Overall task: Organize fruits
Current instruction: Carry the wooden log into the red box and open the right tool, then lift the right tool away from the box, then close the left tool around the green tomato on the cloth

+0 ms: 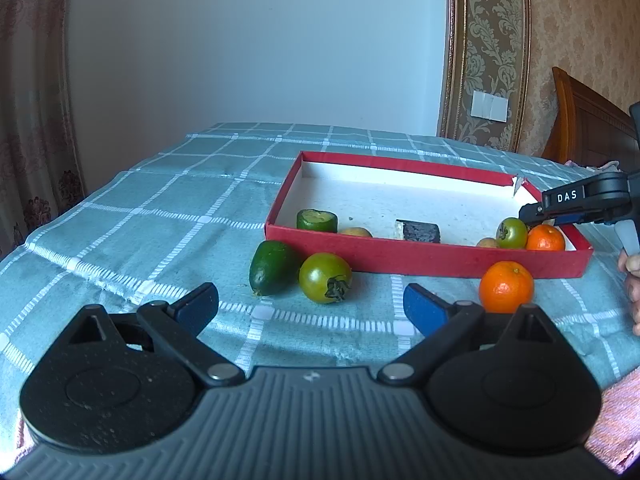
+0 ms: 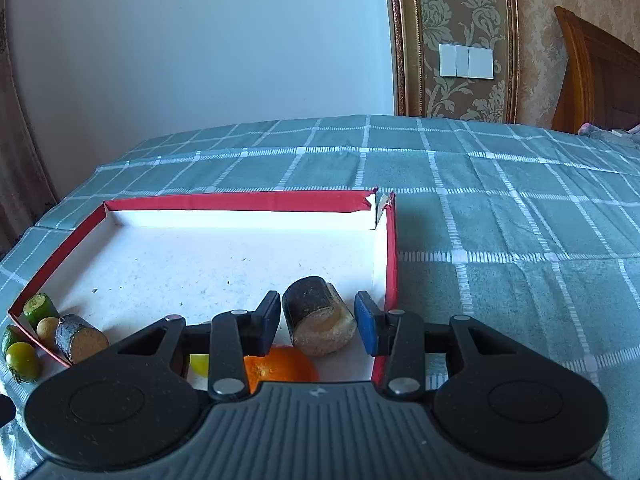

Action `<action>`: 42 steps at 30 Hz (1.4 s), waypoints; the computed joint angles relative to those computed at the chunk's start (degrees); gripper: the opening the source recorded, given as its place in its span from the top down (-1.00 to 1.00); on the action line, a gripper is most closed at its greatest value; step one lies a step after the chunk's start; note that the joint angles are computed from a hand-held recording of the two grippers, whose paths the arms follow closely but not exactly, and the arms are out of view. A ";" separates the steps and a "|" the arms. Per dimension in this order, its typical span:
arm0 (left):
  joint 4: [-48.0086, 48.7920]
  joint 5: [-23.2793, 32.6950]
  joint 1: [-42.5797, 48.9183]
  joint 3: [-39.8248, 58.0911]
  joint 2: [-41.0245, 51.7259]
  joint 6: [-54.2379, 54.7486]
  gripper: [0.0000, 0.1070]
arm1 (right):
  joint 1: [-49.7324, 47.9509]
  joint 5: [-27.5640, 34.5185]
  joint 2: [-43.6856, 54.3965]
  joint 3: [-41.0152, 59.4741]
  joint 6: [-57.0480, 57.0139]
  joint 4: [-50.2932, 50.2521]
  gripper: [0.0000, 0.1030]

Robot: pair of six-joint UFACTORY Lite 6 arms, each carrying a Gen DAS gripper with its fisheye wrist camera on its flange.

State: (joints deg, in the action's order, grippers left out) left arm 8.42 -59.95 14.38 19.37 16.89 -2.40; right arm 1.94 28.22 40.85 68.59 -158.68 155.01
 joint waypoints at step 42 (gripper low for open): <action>-0.01 1.87 -2.45 4.41 1.76 3.52 0.55 | -18.50 36.19 -12.49 -39.25 5.71 -18.28 -0.38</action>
